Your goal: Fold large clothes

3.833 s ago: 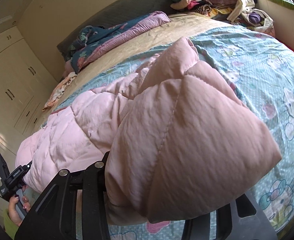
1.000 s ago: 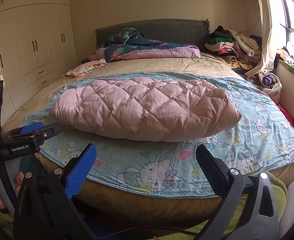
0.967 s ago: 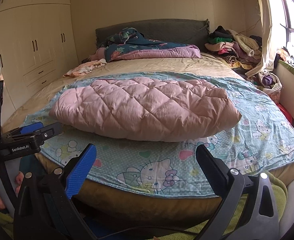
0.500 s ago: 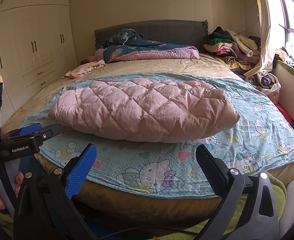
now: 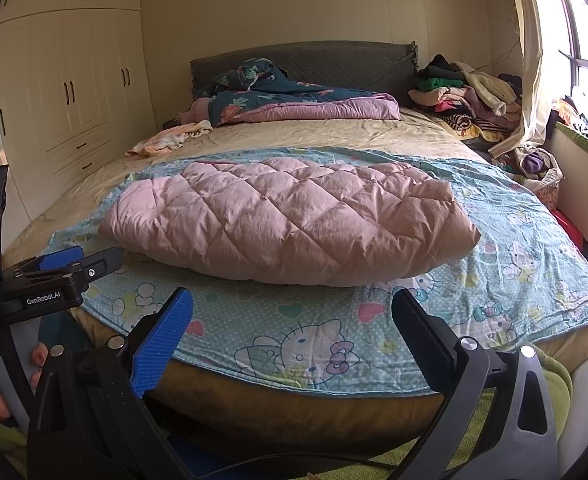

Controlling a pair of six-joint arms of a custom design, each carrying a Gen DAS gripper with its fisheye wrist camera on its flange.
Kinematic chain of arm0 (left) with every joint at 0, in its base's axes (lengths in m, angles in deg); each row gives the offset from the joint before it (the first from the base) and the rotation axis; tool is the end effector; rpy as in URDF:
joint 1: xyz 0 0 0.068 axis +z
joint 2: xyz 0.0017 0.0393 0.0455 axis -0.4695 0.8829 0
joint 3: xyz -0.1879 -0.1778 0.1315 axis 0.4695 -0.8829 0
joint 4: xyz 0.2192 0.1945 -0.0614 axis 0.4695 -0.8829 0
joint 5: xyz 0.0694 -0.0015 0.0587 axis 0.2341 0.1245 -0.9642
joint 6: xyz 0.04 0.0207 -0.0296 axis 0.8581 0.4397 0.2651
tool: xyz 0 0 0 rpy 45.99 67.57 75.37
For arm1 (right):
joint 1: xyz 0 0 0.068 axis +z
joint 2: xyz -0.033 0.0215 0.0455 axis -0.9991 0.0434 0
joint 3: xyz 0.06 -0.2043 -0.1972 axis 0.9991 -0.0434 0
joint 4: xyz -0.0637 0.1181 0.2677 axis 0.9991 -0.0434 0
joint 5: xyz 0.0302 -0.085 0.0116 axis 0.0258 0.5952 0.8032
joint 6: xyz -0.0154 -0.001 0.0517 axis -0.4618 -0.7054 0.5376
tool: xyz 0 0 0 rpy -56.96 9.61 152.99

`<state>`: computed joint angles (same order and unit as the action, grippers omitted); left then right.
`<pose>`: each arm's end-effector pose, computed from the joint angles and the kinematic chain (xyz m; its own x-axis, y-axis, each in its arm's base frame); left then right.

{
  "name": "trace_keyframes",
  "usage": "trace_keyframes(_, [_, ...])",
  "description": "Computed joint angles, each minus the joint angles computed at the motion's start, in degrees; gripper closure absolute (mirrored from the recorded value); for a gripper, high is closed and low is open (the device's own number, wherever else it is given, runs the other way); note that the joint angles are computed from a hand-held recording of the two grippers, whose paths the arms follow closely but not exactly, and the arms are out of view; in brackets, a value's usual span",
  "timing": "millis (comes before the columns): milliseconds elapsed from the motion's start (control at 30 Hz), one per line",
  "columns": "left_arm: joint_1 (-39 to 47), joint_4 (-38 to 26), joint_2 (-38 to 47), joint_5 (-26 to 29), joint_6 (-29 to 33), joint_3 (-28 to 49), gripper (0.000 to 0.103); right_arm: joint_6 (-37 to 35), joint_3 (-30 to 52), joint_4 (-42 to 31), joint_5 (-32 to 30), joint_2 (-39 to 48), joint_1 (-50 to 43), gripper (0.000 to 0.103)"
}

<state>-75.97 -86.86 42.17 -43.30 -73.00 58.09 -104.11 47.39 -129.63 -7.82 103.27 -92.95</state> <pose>0.1993 -0.1851 0.3149 -0.5476 -0.3134 -0.7758 -0.3010 0.9389 -0.1669 0.2384 -0.0030 0.3401 -0.5112 -0.2440 -0.8241 -0.5391 0.8378 0.0864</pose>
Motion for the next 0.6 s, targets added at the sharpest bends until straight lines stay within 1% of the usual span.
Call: trace_keyframes(600, [0.0, -0.8, -0.2, -0.2, -0.3, -0.1, 0.009, -0.3, 0.3, -0.7, 0.4, -0.1, 0.3, 0.004])
